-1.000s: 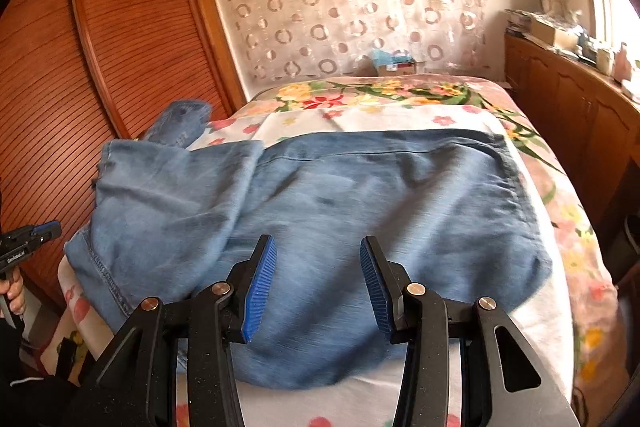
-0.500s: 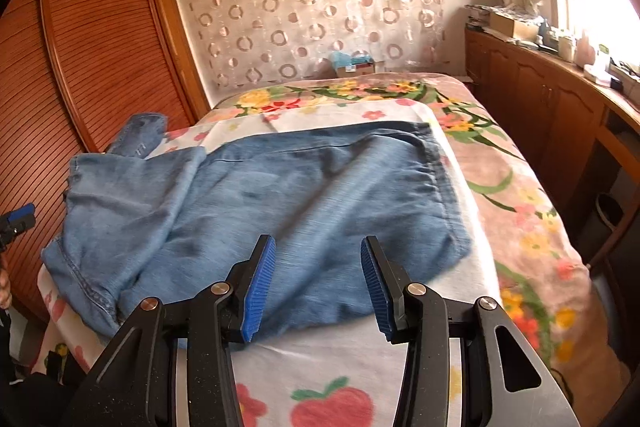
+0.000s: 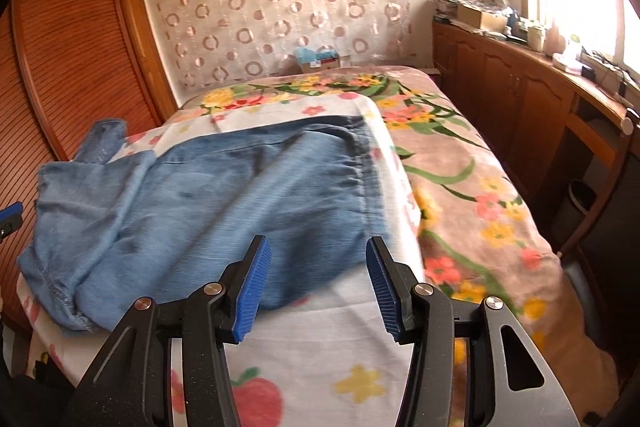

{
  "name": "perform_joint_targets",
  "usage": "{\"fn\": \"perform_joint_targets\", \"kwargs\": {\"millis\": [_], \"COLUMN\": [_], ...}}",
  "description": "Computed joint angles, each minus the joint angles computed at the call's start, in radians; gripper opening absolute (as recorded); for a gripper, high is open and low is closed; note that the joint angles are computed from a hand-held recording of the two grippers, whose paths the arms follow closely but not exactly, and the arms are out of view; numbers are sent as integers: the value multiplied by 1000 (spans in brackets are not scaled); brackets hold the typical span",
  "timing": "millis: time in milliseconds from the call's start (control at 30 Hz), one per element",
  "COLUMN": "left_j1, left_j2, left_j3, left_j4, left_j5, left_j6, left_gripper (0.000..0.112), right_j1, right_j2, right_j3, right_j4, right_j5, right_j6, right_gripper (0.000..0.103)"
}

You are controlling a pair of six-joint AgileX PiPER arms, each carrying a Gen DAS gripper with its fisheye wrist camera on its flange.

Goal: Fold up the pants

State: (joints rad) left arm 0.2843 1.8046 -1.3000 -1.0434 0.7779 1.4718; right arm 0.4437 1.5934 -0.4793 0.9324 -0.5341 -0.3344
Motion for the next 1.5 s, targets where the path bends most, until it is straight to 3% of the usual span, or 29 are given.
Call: {"fn": "perform_joint_targets", "kwargs": {"millis": [433,533,733,933,1033,1133,1300,1500], "left_j1": [-54,-57,-57,-48,-43,-35,-7,44], "left_j2": [10,9,16,29,33,33,26,15], "left_j3": [50,62,67,57,51,48,43,20], "left_j4": [14,13,21,25,25,19,0,-12], "left_j5": [-20,-26,-31,-19,-17,-13,0,34], "left_j6": [17,23,20,9,7,10,19,20], "left_gripper": [79,79,79,79,79,79,79,79], "right_j1": [-206,-227,-190,-213,-211,-213,-110,94], "right_j2": [7,10,37,77,60,16,-78,-144], "right_j3": [-12,-24,-63,-116,-117,-102,-149,-327], "right_j4": [-94,-195,-114,-14,50,-6,290,641], "right_j5": [146,177,183,201,198,205,173,53], "right_j6": [4,83,-8,-109,-182,-149,-511,-974], "right_gripper": [51,51,51,28,10,6,5,5]}}
